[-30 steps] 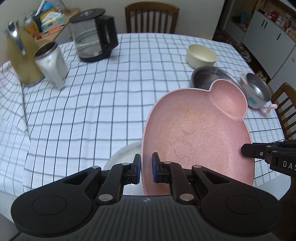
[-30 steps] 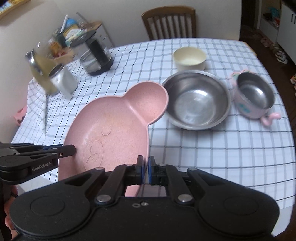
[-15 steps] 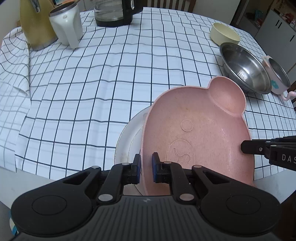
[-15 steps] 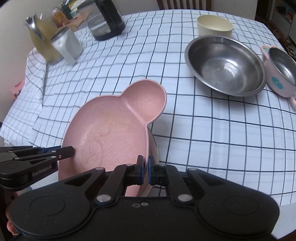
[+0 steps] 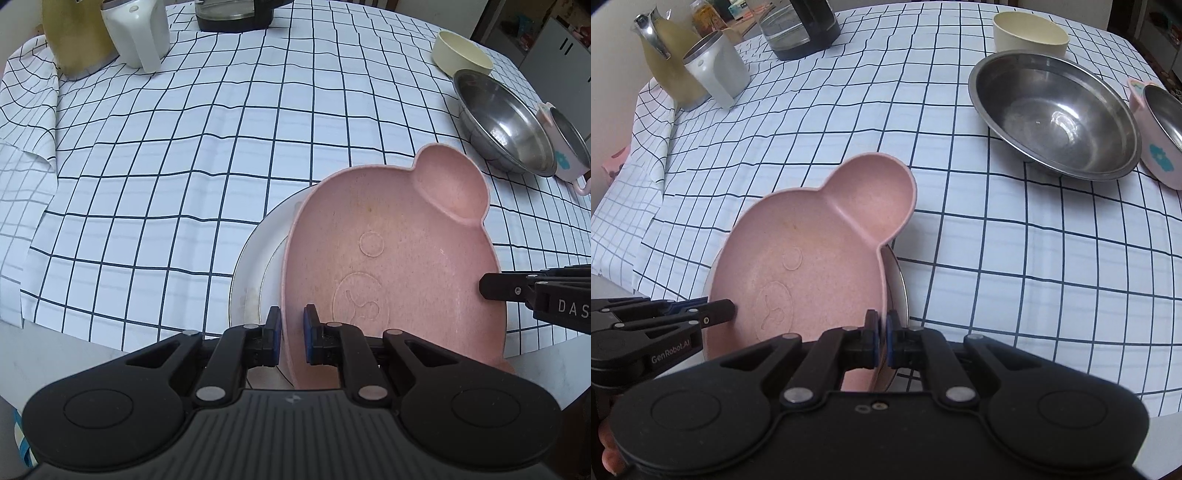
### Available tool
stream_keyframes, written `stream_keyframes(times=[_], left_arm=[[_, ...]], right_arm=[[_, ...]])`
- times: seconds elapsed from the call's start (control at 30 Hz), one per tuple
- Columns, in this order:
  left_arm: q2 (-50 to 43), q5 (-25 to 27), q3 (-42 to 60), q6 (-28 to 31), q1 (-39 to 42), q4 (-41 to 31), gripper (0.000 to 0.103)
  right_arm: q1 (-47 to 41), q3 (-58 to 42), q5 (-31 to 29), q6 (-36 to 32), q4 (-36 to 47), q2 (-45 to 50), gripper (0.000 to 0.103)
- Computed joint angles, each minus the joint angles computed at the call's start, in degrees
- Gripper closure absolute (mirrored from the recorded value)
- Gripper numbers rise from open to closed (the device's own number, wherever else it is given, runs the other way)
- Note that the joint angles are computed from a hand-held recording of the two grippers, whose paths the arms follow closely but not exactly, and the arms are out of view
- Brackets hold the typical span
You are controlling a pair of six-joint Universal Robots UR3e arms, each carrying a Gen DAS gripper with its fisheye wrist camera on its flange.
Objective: Organize plates and bowls
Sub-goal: 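Lower the pink plate onto the small white plate and open both grippers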
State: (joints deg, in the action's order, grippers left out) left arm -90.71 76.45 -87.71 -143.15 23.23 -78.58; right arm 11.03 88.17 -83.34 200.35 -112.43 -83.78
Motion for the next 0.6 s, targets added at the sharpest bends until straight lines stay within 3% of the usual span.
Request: stream_keyframes(times=[0.6], left_arm=[[-3.4,0.5,1.6,-1.9,-2.1,0.6,0.091]], right_arm=[[-1.0,-1.6,0.1,-1.4,0.9,1.9,0.093]])
